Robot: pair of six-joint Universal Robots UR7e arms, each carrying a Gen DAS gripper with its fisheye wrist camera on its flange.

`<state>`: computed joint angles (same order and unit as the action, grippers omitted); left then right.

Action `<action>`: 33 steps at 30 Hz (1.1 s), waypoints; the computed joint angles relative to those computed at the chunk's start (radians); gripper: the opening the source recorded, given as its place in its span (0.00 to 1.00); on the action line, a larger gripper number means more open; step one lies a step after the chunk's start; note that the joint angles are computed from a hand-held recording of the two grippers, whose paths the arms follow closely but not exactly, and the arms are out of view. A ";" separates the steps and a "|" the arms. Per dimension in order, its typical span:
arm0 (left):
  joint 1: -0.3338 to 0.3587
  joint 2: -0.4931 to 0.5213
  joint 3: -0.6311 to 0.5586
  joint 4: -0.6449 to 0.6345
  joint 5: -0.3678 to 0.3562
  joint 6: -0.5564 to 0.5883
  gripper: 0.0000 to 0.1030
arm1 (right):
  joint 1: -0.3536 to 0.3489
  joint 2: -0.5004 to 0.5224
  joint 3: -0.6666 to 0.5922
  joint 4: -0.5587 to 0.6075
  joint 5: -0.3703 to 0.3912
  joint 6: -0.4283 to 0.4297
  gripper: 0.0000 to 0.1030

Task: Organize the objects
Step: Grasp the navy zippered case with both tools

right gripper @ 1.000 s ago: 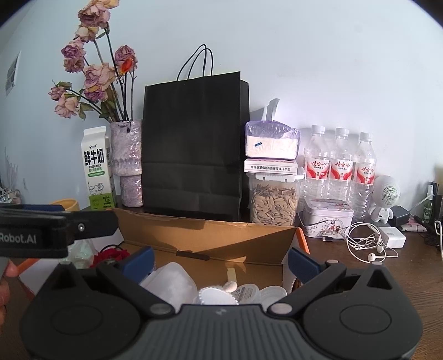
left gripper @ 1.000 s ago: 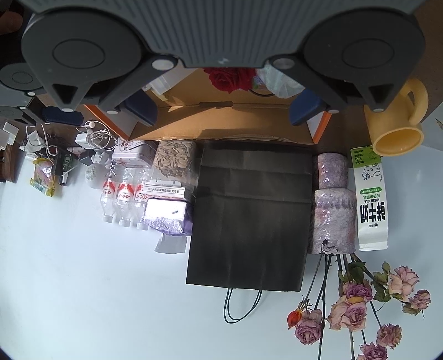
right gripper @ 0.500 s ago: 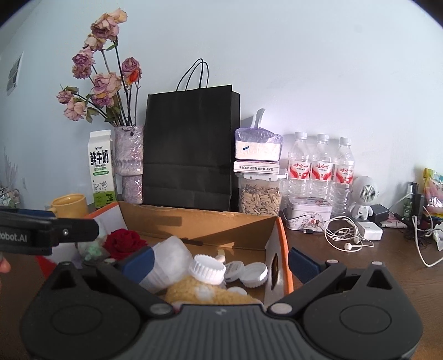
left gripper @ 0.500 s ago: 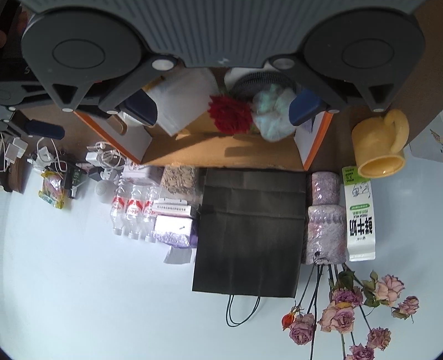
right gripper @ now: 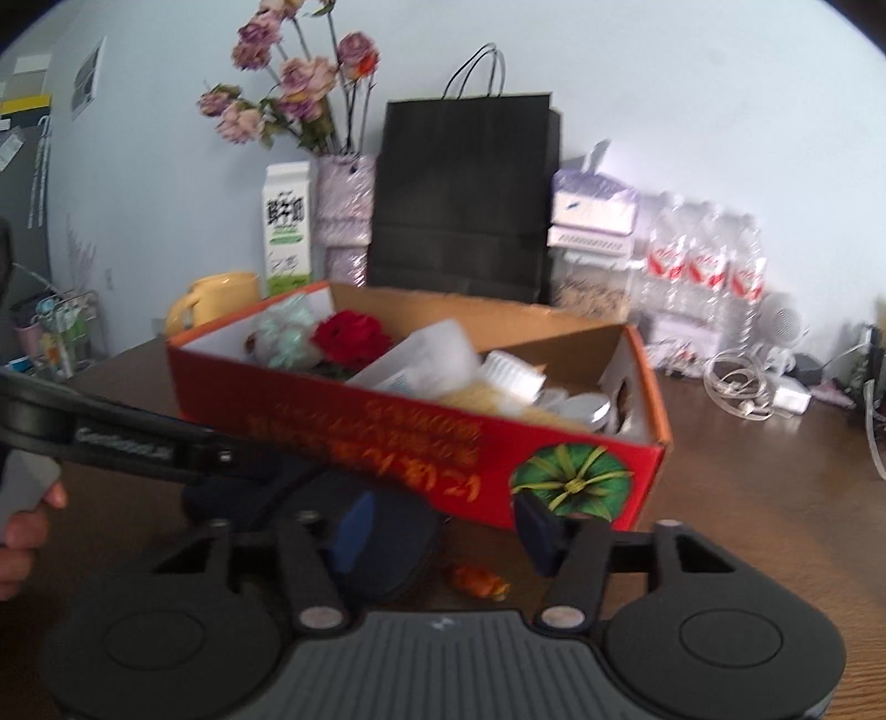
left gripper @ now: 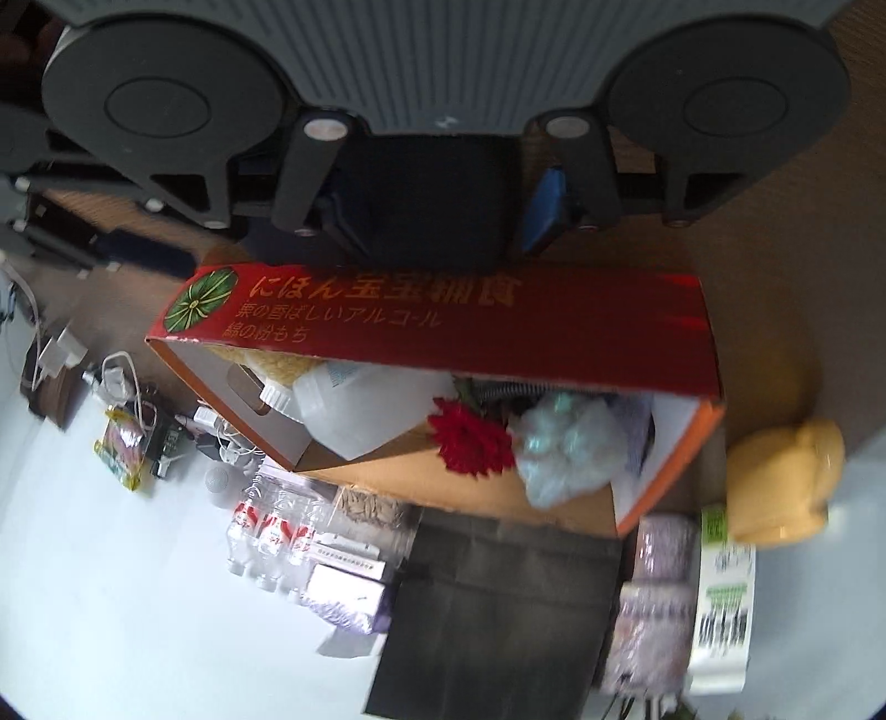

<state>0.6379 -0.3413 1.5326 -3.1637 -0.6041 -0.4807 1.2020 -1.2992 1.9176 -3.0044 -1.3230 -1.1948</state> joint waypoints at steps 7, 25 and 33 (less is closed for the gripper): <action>-0.001 -0.039 0.058 0.004 -0.038 -0.104 0.43 | -0.005 -0.010 -0.035 0.162 0.007 0.098 0.32; -0.123 -0.127 0.255 0.123 0.073 -0.252 0.47 | 0.046 0.024 -0.013 0.153 0.006 0.000 0.33; -0.122 -0.105 0.178 0.167 0.133 -0.015 1.00 | -0.013 -0.046 0.039 0.074 0.070 0.018 0.99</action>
<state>0.5162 -0.4465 1.7103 -2.9962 -0.4714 -0.4957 1.1894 -1.3453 1.9570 -2.9308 -1.2532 -1.1772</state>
